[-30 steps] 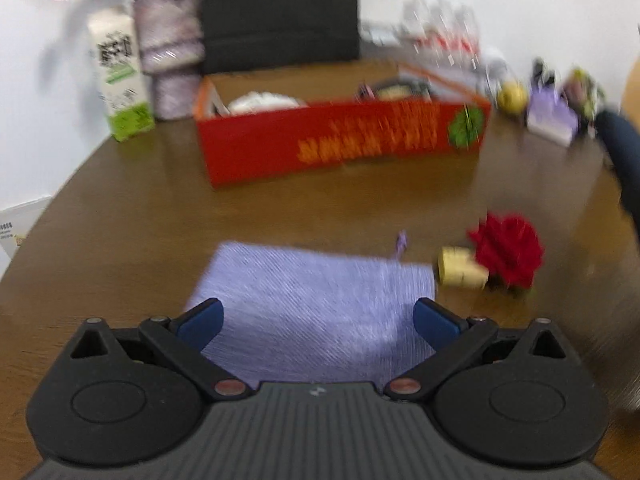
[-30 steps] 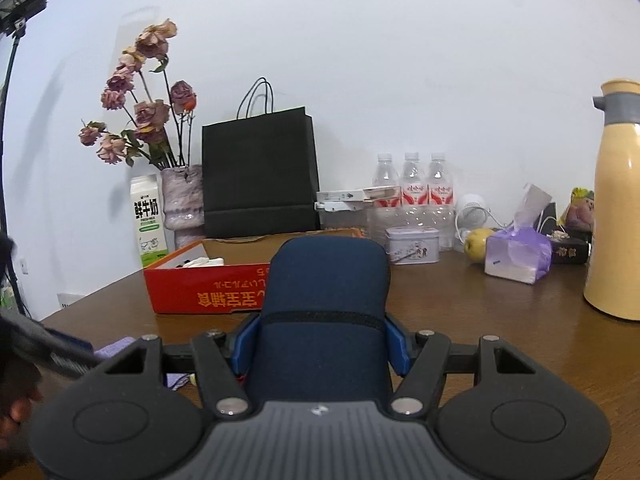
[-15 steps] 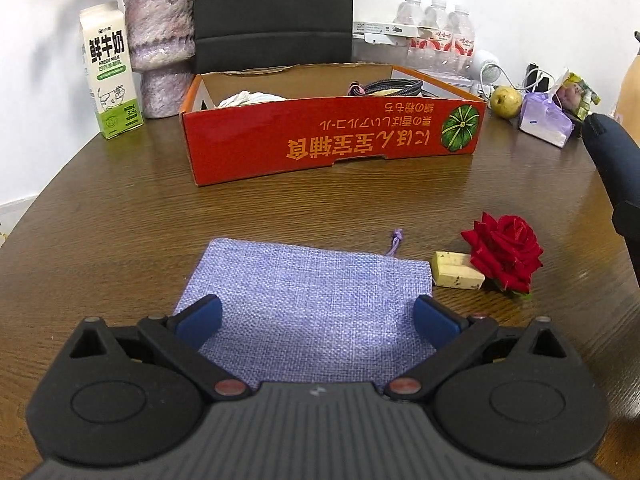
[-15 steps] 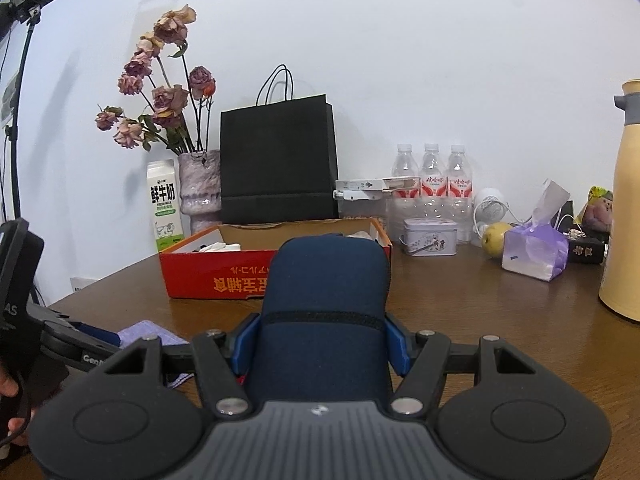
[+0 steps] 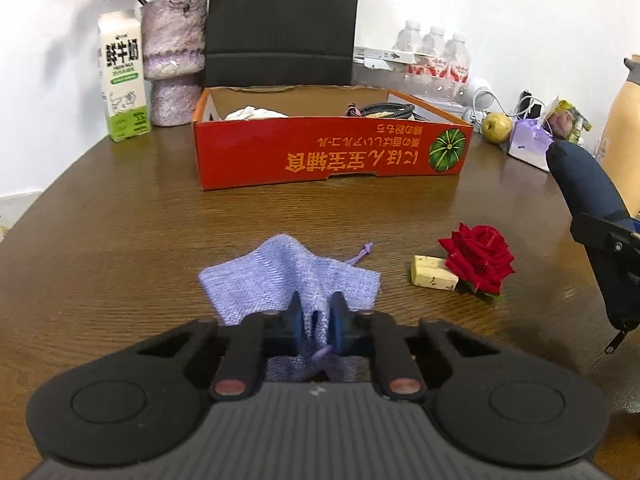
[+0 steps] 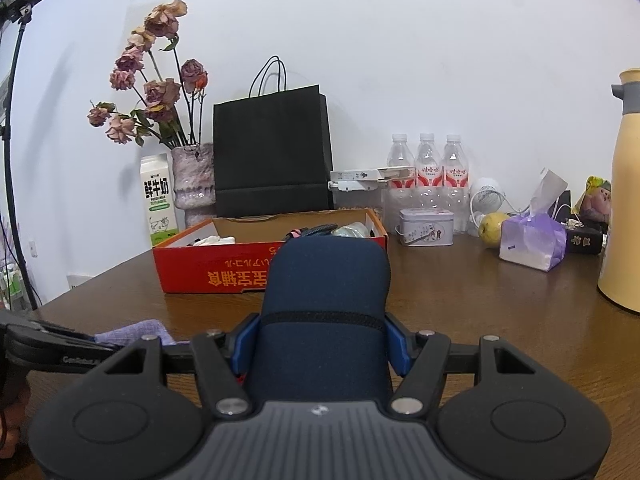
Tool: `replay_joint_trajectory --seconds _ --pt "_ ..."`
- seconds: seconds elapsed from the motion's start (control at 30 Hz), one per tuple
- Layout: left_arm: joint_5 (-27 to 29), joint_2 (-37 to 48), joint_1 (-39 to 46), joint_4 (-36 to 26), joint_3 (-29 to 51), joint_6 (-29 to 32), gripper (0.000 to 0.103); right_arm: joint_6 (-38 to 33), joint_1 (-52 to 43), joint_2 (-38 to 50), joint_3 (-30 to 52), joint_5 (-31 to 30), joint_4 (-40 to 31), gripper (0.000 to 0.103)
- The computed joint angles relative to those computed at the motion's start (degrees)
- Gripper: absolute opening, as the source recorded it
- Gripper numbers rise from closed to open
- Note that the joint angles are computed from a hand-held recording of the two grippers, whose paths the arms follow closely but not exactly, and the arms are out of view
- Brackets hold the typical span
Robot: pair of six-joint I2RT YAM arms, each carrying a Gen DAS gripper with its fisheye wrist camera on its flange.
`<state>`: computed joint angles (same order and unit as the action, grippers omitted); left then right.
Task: Organize objects
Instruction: 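Grasp the purple cloth with the left gripper while the right holds the blue case, then carry the purple cloth and blue case with both grippers over the red box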
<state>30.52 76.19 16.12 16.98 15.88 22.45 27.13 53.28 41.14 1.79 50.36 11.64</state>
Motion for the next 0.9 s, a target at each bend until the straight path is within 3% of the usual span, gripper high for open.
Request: replay_joint_trajectory --seconds 0.13,0.47,0.9 --pt "-1.11 -4.33 0.5 3.37 -3.79 -0.77 0.009 0.21 -0.43 -0.19 -0.15 -0.06 0.15 0.062" --pt "5.91 -15.13 7.43 4.66 -9.66 -3.26 0.009 0.14 0.36 1.91 0.22 1.89 1.68 0.062" --pt "11.07 -30.16 12.16 -2.72 -13.68 -4.62 0.008 -0.7 5.57 7.77 1.48 9.15 4.56 0.062"
